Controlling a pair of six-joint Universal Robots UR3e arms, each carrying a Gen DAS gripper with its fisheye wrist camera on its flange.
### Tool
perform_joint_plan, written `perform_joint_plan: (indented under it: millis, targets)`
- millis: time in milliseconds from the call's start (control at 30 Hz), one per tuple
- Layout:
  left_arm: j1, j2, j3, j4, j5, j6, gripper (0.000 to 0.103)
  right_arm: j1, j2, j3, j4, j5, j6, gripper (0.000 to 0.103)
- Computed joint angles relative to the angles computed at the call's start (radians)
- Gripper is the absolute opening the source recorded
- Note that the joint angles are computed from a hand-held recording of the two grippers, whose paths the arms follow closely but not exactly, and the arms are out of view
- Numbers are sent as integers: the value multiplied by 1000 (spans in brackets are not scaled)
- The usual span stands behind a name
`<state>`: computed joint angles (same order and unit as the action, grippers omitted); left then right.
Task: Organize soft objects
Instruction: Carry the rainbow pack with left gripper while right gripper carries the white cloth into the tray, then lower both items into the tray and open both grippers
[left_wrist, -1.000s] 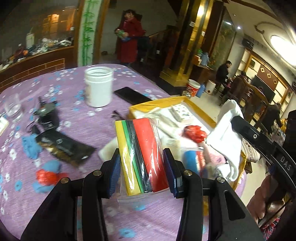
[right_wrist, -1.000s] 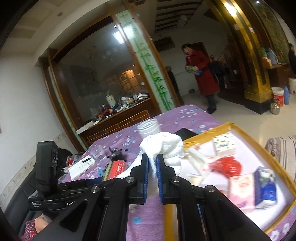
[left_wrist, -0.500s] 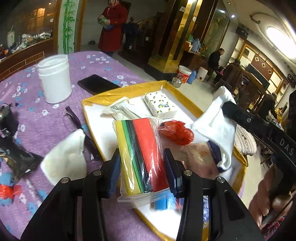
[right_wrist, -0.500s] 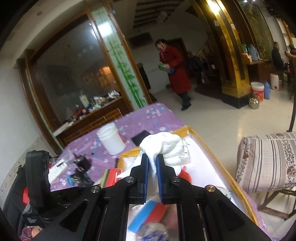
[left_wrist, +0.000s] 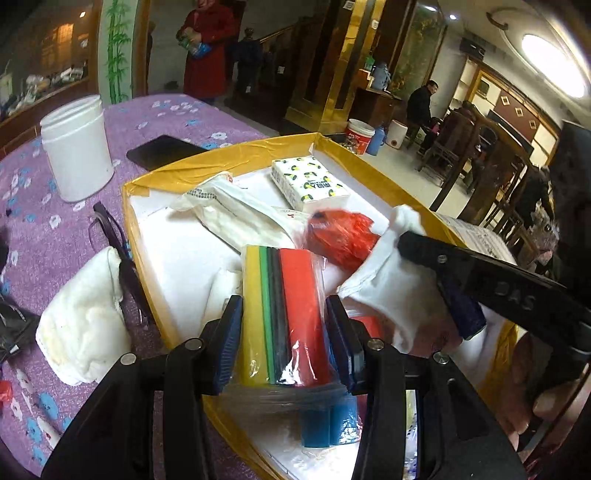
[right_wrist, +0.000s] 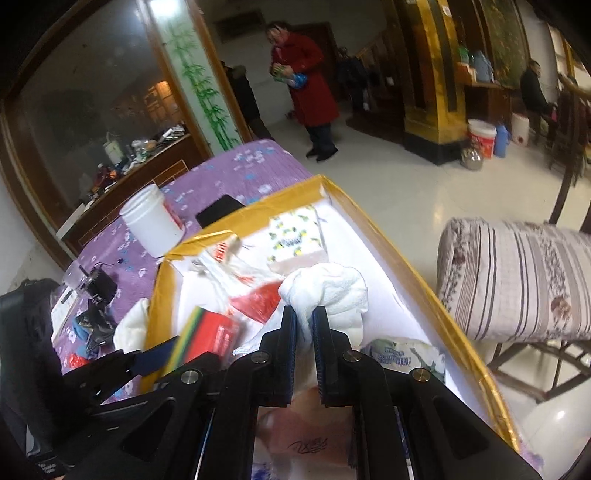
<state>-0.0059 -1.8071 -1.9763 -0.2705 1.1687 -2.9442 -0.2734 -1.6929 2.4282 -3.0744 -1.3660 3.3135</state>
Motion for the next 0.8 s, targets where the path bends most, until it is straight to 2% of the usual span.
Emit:
perform_joint_plan:
  millis: [67,167,200,267,433,533,633,667,700,800]
  targets:
    - [-19,-6,-5,22,16,13,54,-4,12,0,2,9,1,11]
    - [-42,-8,-2,23,20,36,69,-2,-1,16,-21,-15,23,18]
    - [-50,-9,0,26,28,43,71,-4,1,22,-23,-16,24,27]
    - [-61,-17,10,26,41,55,74,-12,-9,38,-37,-1,20,27]
    - [-65,-24,20,22,33,64,78,-22,-16,47,-53,13,27,28]
    - [-59,-21,16,20,16,67,78,-29,-28,59,-70,26,27,34]
    - [-55,-8,2,23,7,63,78,-42,-50,96,-128,36,32,46]
    - [-54,-9,2,27,6,63,78,-43,-58,105,-140,33,35,54]
    - [-54,-6,-1,29,5,62,78,-47,-64,114,-156,41,37,58]
    - [-46,11,-23,51,-12,65,78,-51,-82,130,-176,45,33,64]
